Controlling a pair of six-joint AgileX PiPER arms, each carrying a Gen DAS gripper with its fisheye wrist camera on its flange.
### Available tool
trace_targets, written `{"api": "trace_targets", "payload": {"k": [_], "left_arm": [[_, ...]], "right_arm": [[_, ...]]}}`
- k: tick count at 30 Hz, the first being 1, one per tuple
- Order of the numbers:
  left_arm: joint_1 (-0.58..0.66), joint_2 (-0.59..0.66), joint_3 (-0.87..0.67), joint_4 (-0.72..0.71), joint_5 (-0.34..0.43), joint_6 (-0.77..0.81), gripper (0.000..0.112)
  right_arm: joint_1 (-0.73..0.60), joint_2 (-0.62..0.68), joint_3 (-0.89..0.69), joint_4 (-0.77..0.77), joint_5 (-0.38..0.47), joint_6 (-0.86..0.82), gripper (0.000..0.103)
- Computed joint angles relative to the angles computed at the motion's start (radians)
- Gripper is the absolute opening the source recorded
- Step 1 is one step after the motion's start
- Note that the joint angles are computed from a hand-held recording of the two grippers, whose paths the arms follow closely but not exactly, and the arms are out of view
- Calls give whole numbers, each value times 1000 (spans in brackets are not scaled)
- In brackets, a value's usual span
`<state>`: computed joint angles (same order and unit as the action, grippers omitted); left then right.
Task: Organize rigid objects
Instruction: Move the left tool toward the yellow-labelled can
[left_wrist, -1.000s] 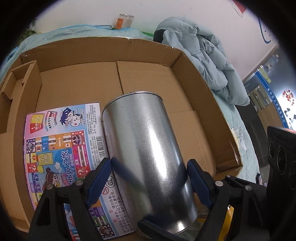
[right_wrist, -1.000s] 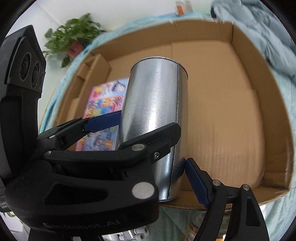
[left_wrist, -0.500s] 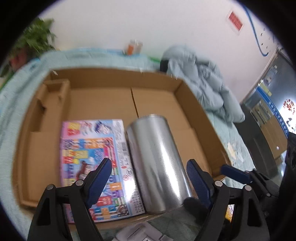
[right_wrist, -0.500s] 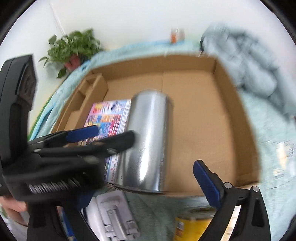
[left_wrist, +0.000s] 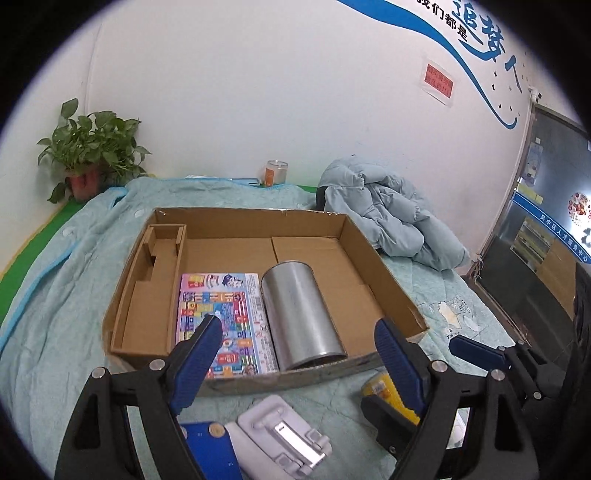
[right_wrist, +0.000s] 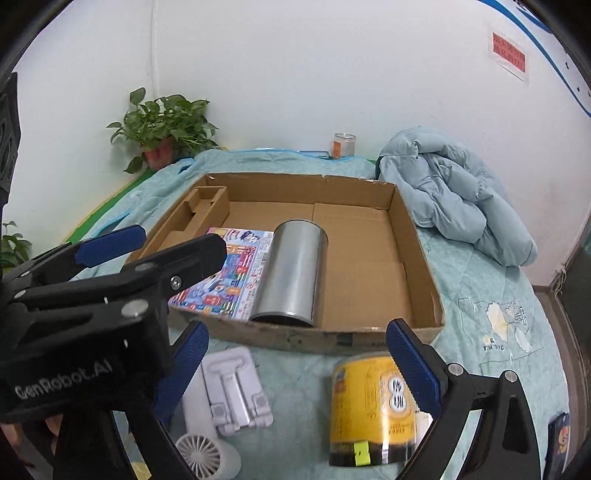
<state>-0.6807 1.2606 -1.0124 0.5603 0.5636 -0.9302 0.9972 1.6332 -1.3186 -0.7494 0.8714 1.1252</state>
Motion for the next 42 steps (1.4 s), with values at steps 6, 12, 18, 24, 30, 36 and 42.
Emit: {"api": "trace_targets", "payload": {"k": [6, 12, 18, 24, 30, 36, 42], "left_arm": [[-60, -21, 11, -1, 56, -43, 85], [-89, 1, 2, -77, 58, -12, 85], [-90, 48, -22, -216, 46, 80, 85], [-90, 94, -39, -311, 34, 138, 85], [-80, 139, -59, -405, 23, 207, 85], [-42, 222, -92, -640, 23, 429, 85], [-22, 351, -153, -909, 56, 660, 85]], "right_arm": [[66, -90, 101, -22, 32, 76, 97], [81, -159, 180, -24, 37, 106, 97], [47, -217, 247, 5, 17, 92, 97], [10, -257, 305, 31, -12, 83, 97], [-10, -271, 340, 43, -30, 75, 97], [-79, -291, 417, 83, -129, 55, 97], [-255, -355, 601, 215, -296, -59, 96]]}}
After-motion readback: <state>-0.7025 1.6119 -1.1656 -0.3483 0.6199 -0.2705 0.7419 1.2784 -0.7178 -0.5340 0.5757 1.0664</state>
